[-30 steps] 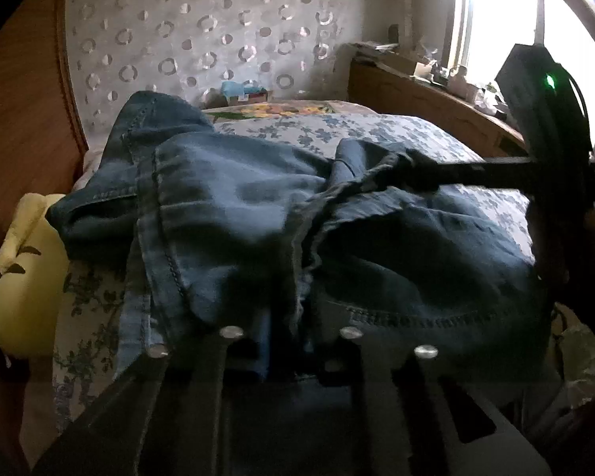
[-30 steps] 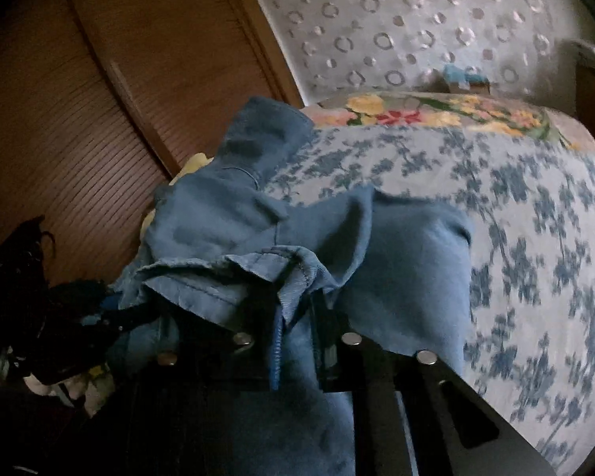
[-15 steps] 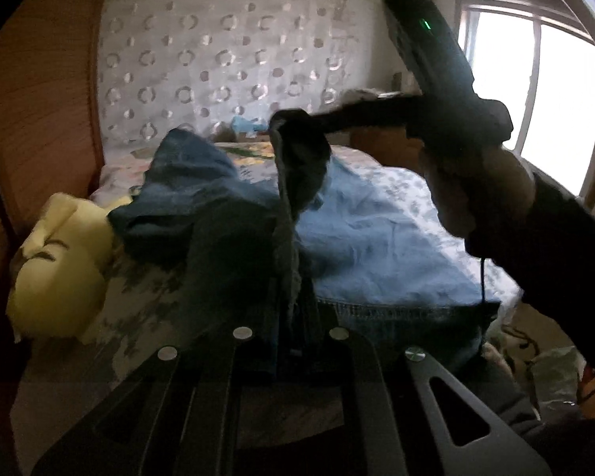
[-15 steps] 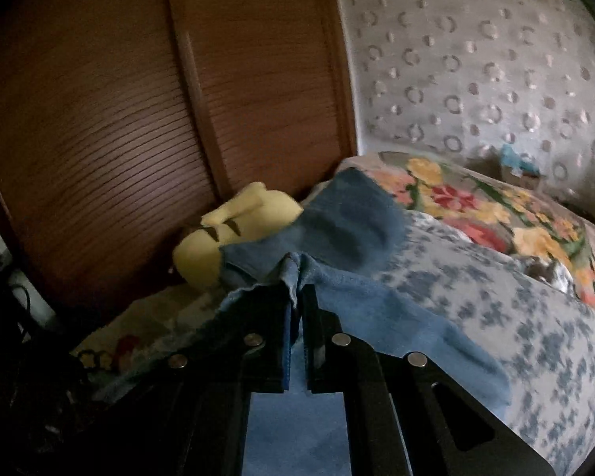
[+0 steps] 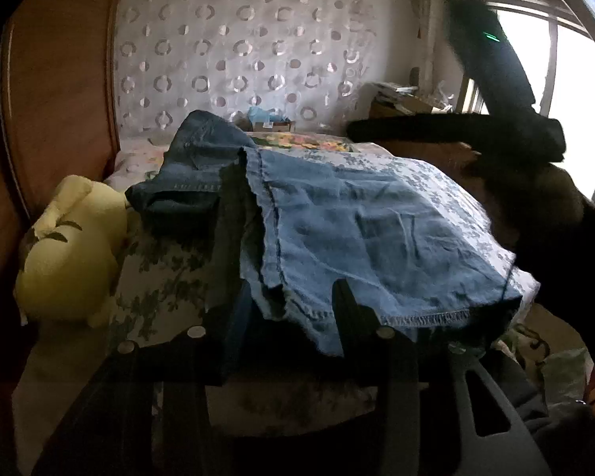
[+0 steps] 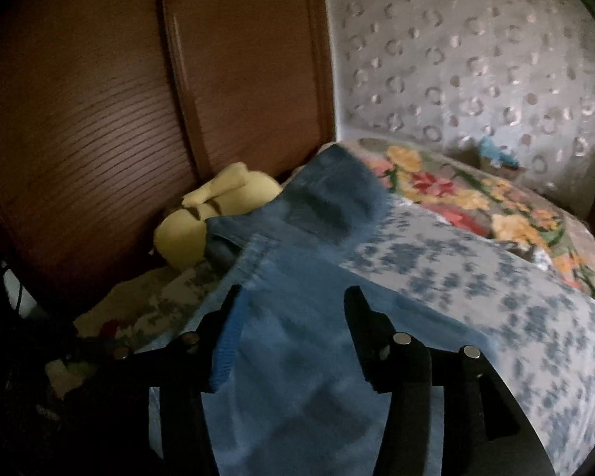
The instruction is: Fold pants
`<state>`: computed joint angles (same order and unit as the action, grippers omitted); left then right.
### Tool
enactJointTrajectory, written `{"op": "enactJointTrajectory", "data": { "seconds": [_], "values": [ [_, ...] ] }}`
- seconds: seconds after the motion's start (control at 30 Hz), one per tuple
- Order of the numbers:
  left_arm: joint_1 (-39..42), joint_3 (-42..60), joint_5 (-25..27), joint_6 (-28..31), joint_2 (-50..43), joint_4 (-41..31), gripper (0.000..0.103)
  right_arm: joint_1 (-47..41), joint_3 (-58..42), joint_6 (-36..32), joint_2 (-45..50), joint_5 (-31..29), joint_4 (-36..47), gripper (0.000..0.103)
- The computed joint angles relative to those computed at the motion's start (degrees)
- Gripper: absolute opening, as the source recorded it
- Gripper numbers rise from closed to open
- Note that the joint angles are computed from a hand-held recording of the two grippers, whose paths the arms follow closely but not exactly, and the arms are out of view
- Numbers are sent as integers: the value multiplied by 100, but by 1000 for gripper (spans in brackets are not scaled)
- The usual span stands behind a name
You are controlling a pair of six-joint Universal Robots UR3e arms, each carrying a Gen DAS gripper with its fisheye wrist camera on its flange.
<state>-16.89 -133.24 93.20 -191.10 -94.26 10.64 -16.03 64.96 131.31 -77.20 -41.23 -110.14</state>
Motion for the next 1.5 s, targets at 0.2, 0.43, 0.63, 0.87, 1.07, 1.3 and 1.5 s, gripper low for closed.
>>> {"op": "enactJointTrajectory", "data": {
  "seconds": [0.2, 0.43, 0.63, 0.87, 1.07, 1.3, 1.5],
  "values": [
    [-243, 278, 287, -103, -214, 48, 43, -1215, 1909, -793, -797, 315, -519, 53],
    [-586, 739, 449, -168, -529, 26, 74, -2615, 3196, -1934, -1967, 543, 679, 57],
    [-860, 1233, 624, -286, -955, -21, 82, -3341, 4239, -2484, -2971, 527, 1263, 64],
    [-1085, 1537, 743, -387, -1339, -141, 82, -3485, 4405, -2493, -3155, 446, 1667, 64],
    [-1106, 1544, 659, -461, -1430, -160, 81, -3011, 4051, -1912, -2174, 459, 991, 64],
    [-1127, 1523, 696, -476, -1403, -140, 82, -2721, 3786, -1478, -1723, 274, 545, 64],
    [-1162, 1584, 753, -450, -1414, -198, 81, -2355, 3272, -1503, -1395, 119, 733, 37]
  ]
}}
